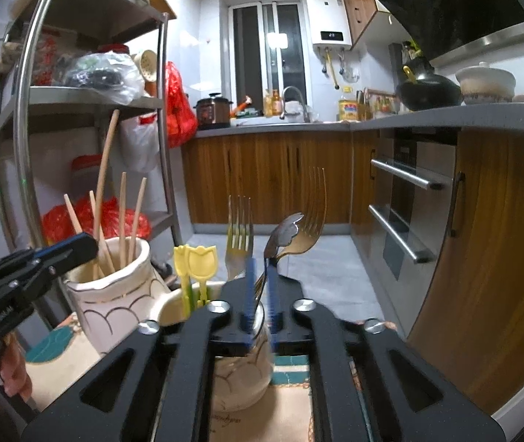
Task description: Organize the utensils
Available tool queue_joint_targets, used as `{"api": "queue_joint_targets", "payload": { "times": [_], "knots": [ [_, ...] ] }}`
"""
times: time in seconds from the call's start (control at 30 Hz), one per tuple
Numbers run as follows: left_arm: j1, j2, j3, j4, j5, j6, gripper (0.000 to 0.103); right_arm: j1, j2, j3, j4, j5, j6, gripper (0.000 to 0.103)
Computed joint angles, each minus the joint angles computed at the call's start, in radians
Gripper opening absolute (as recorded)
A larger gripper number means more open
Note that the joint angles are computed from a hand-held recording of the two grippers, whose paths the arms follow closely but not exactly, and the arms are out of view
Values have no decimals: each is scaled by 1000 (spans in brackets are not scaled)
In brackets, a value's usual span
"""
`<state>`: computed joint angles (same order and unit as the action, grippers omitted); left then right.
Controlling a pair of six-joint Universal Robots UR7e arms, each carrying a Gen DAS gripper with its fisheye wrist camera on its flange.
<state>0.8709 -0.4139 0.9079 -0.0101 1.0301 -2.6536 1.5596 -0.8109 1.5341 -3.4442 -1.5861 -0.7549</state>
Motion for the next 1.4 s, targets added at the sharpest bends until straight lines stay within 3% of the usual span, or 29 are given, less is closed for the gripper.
{"api": "queue_joint_targets", "payload": {
  "times": [0.07, 0.13, 0.17, 0.37, 0.5, 0.6, 0.67, 0.83, 0.93, 1.13, 1.4],
  "knots": [
    [-9, -10, 14, 2, -9, 5, 10, -2, -10, 12, -4, 4, 5, 32],
    [-18, -23, 38, -5, -21, 7, 38, -3, -25, 32, -12, 3, 9, 33],
    [-23, -35, 62, -21, -28, 7, 43, -5, -35, 46, -14, -2, 13, 36],
    [-53, -102, 195, -44, -66, -34, 49, -22, -115, 157, 10, -19, 37, 52],
    [-68, -136, 277, -34, -109, -94, 49, -24, -157, 229, 46, -48, -9, 52],
    [-78, -152, 323, -70, -154, -84, 49, -26, -174, 269, 21, -40, -48, 59],
    [-82, -157, 337, -89, -172, -81, 54, -27, -178, 288, -13, -26, -78, 65],
    [-100, -181, 404, -201, -209, -21, 86, -34, -196, 328, -64, 35, -125, 86],
    [-102, -184, 420, -221, -210, 1, 94, -45, -201, 346, -115, 73, -162, 96],
    [-99, -171, 404, -196, -225, -13, 97, -64, -193, 350, -168, 92, -158, 98],
    [-93, -180, 411, -196, -216, -41, 97, -74, -195, 344, -128, 109, -133, 98]
  ]
}}
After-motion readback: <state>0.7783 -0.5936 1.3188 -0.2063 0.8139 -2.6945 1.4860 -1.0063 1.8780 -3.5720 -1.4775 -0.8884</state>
